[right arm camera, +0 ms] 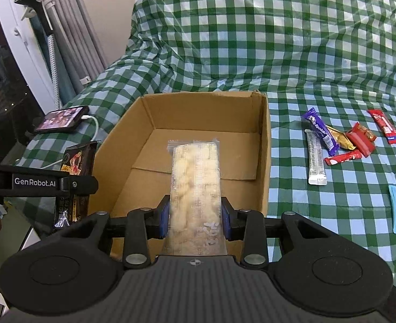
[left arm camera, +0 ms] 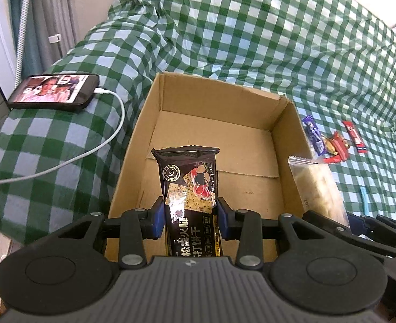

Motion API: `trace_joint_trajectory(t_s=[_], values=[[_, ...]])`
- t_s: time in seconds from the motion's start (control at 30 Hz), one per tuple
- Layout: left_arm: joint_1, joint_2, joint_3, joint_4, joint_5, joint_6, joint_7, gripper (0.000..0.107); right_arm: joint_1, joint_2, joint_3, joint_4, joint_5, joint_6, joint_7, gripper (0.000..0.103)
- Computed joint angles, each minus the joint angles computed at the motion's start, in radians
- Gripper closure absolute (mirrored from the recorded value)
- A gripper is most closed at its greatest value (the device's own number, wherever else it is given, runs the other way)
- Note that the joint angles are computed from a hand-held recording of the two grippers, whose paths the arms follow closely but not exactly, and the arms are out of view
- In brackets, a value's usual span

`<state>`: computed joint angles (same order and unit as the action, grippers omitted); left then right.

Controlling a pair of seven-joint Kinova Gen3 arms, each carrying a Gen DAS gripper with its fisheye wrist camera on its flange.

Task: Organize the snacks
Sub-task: 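Carry both packets over the cardboard box with both tools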

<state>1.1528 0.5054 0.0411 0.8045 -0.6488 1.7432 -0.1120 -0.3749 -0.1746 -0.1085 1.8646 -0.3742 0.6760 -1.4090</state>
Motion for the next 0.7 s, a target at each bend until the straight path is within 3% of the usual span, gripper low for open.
trace_joint_trajectory(t_s=[0.23,0.7], values=[[-0.075,-0.003,0.008,0.058,0.038,-0.067,-0.043,0.065,0.011,0.080,-0.008,-0.022,0.005,-0.028,-0.014,0.065],[-0.136,0.043,-0.004,0.041,0.084,-0.104,-0.109,0.065,0.036,0.165,-0.028,-0.052,0.023,-0.056,-0.038,0.065]])
